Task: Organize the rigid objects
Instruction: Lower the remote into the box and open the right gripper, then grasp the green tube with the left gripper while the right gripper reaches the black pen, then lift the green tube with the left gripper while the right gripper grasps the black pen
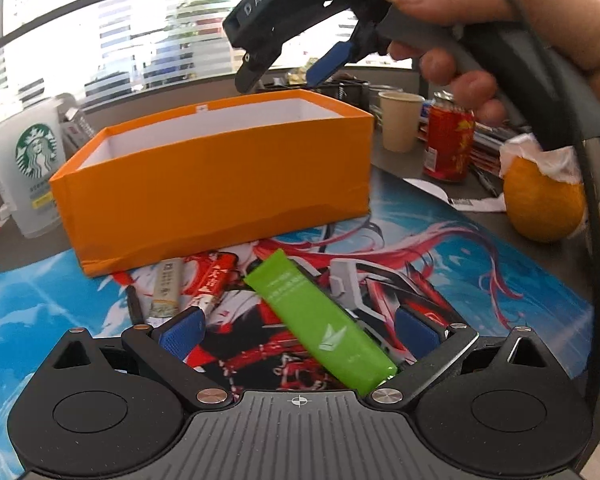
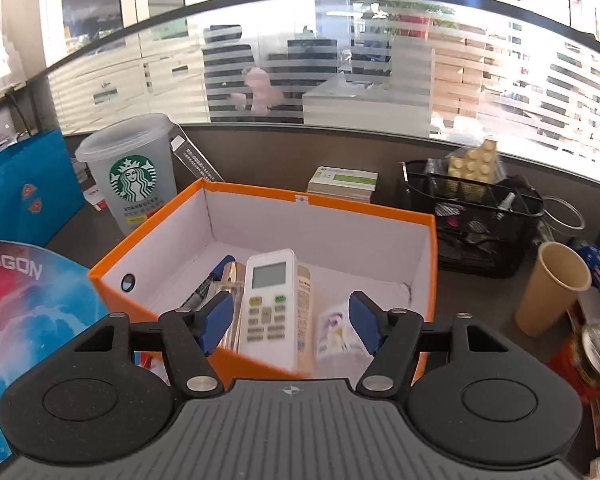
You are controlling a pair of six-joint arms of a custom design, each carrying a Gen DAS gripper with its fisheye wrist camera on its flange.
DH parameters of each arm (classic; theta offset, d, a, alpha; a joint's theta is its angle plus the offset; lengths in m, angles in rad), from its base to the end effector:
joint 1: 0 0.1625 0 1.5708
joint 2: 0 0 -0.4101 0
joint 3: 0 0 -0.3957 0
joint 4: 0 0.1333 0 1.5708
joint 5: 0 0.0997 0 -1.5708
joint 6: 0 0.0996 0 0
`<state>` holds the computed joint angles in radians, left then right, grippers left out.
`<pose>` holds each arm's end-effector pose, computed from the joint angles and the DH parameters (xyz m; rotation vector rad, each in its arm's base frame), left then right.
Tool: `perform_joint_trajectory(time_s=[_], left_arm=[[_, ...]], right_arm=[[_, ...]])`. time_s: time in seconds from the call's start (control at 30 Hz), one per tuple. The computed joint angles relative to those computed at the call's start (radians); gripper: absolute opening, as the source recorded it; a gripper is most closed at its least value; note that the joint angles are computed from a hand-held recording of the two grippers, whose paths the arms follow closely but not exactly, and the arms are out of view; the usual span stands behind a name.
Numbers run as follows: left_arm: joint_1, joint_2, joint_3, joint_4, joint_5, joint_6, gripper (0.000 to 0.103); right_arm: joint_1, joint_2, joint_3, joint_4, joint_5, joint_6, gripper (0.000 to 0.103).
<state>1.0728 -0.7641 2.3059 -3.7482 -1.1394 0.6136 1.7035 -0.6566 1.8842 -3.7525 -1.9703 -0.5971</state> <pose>-0.0572 -0.4714 0.0371 1.1966 2.2769 -0.8100 0.1719 -0.5728 0.0685 0.6064 -2.2736 1.0681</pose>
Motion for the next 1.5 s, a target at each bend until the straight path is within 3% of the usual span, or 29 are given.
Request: perform_joint_trajectory(time_s=[0.37,0.67,0.87,0.93,1.03,1.27,1.5], left_arm=[[-0.009,0.030,-0.010,-0.032,0.100,0.002,0.102],[0.004,0.039,-0.017,-0.044,0.140,0.011,0.100],[0.030,0.034,-0.011,-0.056,0.071,0.009,0.085],[0.037,0.021,-0.009,-0.034,0.039,-0.005,0.060],[0.031,0.011,-0.002,-0.007,0.015,-0.003,0.040],[0.032,0.014,-0.003,-0.013,0.003,-0.036,0.029],[0.041,-0.005,-0.001,-0.032,0.003,-0.038,0.029]], right_arm=[[-0.027,-0.021,0.150,-0.196,0.065,-0.025,0.065],[-0.054,0.004,0.223,-0.279,0.056,-0.036,0.066],[-0.081,0.038,0.262,-0.350,0.045,-0.035,0.067],[-0.090,0.044,0.272,-0.364,0.053,-0.028,0.067],[-0.100,0.052,0.282,-0.378,0.061,-0.026,0.067],[-0.118,0.065,0.291,-0.401,0.065,-0.027,0.068],[-0.128,0.090,0.295,-0.423,0.043,-0.041,0.068]])
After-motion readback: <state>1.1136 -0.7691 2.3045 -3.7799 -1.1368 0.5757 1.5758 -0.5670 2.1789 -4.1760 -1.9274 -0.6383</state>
